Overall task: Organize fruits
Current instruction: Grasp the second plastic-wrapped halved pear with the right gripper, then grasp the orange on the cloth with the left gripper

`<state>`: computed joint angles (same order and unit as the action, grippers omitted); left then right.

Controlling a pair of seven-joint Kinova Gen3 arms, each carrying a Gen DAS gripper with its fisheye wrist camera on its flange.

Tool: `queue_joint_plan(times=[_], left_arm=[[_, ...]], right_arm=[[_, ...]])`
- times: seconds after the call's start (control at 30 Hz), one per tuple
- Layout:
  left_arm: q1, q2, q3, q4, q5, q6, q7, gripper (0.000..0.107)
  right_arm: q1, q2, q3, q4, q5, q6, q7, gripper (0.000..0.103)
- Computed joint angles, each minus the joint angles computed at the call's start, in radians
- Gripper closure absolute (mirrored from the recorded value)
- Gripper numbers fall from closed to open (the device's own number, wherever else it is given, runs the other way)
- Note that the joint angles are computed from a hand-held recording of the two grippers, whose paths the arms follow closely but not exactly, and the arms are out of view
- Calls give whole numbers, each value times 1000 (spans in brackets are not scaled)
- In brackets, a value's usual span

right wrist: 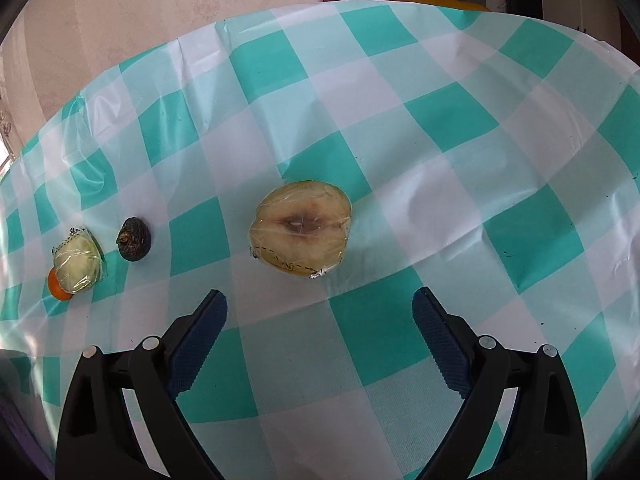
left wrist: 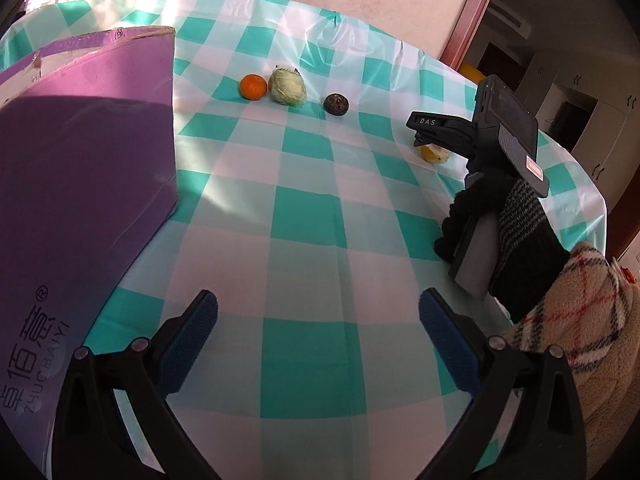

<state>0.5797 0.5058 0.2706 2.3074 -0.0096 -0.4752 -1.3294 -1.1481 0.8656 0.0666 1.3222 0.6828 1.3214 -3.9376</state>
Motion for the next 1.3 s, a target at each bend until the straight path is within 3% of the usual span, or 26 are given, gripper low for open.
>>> queue_joint_plan(times=[0.13, 0.2, 0.3, 0.37, 0.43, 0.57, 0.73, 0.87, 1.0, 1.23, 1.3], left_arm=[[61, -12, -38, -22, 35, 60, -60, 7], [130, -25, -88, -19, 89, 55, -116, 7], [130, -30, -78, -28, 88, 69, -168, 7], [140, -29, -90, -59, 120, 107, -175, 7], [140, -15, -104, -126, 148, 188, -162, 7], [221, 48, -238, -311, 249, 346, -109, 7], [380, 149, -446, -542, 186, 473, 92, 7], [505, 247, -631, -728, 100, 572, 237, 7], [560, 356, -788, -913, 177, 727, 213, 17], [454, 453, -771, -1167, 133, 1009, 196, 22], [401, 463, -727, -1216, 147, 1036, 174, 24]], right_arm=[[85, 16, -5, -52, -39, -4, 91, 14], [122, 25, -12, -75, -65, 4, 131, 22], [140, 57, 0, -144, -107, 63, 205, 35], [131, 54, 8, -137, -103, 53, 198, 43], [105, 30, 29, -78, -90, -1, 132, 43], [53, -20, 56, 52, -24, -112, -25, 43], [13, -62, 61, 174, 72, -205, -211, 43], [-5, -75, 50, 222, 129, -225, -306, 43], [6, -88, 36, 263, 182, -254, -348, 43], [-6, -115, -3, 306, 222, -233, -393, 43], [-1, -117, -9, 306, 227, -228, -393, 43]])
